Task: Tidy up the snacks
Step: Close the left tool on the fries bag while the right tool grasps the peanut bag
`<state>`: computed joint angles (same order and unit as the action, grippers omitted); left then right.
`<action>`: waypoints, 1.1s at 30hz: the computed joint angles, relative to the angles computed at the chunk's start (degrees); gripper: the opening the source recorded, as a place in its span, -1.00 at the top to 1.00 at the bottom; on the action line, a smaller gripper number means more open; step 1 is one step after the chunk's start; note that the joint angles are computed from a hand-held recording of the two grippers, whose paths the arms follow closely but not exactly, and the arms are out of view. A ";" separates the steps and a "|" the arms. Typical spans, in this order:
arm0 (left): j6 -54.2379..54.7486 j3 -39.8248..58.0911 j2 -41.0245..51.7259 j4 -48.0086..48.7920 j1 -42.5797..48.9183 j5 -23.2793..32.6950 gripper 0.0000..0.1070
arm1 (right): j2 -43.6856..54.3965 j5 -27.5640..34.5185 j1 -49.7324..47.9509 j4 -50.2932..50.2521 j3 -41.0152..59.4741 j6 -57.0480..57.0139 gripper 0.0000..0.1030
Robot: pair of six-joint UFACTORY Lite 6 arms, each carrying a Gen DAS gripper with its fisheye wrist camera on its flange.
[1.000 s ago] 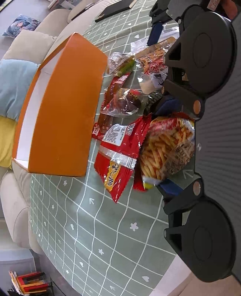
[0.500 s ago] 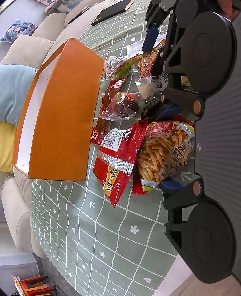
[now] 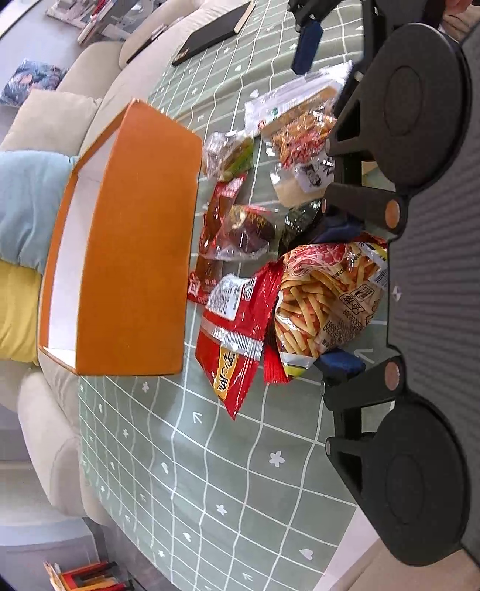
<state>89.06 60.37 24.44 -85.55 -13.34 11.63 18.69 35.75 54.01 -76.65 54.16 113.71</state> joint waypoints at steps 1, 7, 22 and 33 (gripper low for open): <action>-0.59 -0.57 -0.67 0.99 0.11 0.35 -0.20 | 0.19 0.69 0.73 2.18 0.11 -2.76 -0.24; -2.01 -3.04 -3.14 3.57 0.78 2.93 -0.20 | 2.50 5.35 2.82 6.28 2.06 -11.38 -0.24; -5.35 -2.77 -2.89 5.78 1.37 3.51 -0.20 | 12.67 6.22 0.87 6.60 15.02 -26.15 -0.24; -6.58 -2.35 -2.55 6.80 1.79 4.24 -0.20 | 16.08 3.49 -0.82 2.19 17.37 -31.24 -0.45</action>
